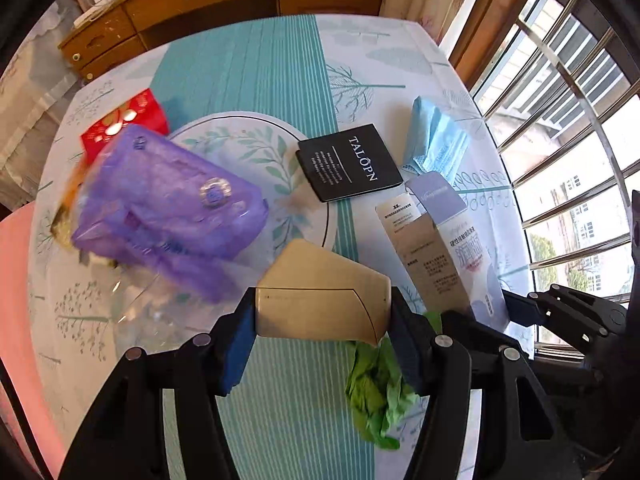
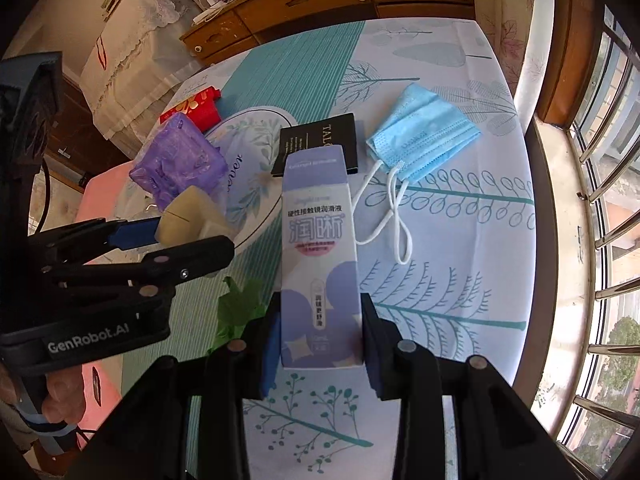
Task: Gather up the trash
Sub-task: 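Carry the white carton and tan box over the bin and open both grippers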
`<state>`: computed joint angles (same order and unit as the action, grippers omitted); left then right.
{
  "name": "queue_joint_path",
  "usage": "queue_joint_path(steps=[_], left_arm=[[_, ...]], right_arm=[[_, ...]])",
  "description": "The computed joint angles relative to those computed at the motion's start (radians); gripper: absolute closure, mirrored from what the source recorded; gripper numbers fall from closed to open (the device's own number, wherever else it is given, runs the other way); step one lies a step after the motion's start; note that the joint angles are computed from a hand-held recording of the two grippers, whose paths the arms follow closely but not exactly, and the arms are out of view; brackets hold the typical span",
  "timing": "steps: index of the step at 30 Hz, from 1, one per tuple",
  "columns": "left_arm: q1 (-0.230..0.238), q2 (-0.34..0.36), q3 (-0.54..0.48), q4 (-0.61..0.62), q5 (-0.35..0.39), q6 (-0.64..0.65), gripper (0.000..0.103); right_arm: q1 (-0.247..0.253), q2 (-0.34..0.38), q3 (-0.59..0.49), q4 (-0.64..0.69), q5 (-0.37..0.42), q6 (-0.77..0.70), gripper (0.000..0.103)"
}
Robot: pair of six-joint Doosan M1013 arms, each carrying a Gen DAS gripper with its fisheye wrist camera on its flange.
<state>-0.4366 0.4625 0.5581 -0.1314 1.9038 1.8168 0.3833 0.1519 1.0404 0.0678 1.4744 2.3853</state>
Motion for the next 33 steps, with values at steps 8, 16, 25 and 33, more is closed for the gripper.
queue_joint_path(steps=[8, 16, 25, 33], left_arm=[[0.087, -0.036, -0.025, -0.086, 0.013, 0.011, 0.043], [0.206, -0.129, 0.044, -0.193, 0.012, 0.121, 0.043], [0.404, -0.223, 0.143, -0.324, 0.041, 0.359, 0.043], [0.565, -0.287, 0.242, -0.364, 0.081, 0.601, 0.043]], right_arm=[[0.093, 0.026, -0.104, -0.098, 0.058, 0.064, 0.068], [0.251, 0.092, -0.262, -0.249, 0.167, 0.207, 0.068], [0.461, 0.256, -0.540, -0.447, 0.343, 0.395, 0.068], [0.581, 0.410, -0.785, -0.510, 0.497, 0.532, 0.068]])
